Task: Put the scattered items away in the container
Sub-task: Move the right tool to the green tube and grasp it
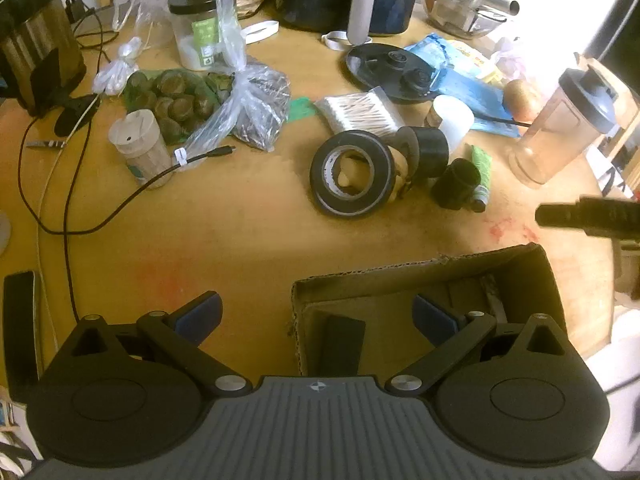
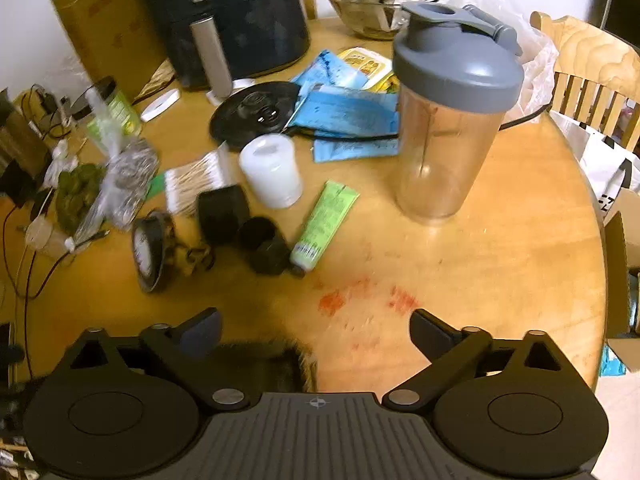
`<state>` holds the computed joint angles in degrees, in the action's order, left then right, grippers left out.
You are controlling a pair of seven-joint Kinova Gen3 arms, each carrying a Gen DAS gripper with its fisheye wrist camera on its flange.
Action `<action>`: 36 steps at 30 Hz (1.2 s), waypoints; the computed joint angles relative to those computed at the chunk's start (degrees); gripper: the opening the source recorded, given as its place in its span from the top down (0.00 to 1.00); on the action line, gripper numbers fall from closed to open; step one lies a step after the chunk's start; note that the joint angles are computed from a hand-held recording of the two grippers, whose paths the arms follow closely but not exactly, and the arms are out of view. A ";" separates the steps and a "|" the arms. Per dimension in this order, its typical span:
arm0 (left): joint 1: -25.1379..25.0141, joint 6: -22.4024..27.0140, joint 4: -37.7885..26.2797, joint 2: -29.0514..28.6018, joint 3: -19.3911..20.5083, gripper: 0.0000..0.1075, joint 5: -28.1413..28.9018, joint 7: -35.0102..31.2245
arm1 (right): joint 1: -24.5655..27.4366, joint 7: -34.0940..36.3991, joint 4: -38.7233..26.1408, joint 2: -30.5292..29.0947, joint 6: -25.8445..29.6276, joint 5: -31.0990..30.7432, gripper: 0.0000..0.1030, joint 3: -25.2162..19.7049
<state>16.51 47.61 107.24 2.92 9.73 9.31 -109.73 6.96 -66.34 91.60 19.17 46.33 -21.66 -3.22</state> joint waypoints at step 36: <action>4.18 1.71 -2.04 0.49 1.08 0.04 -10.17 23.76 | -0.75 -0.55 -15.56 17.22 -0.26 2.09 0.52 -3.34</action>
<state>20.69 49.32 105.19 3.41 10.81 -0.86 -85.97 6.22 -66.89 76.04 36.40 46.08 -19.58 -6.56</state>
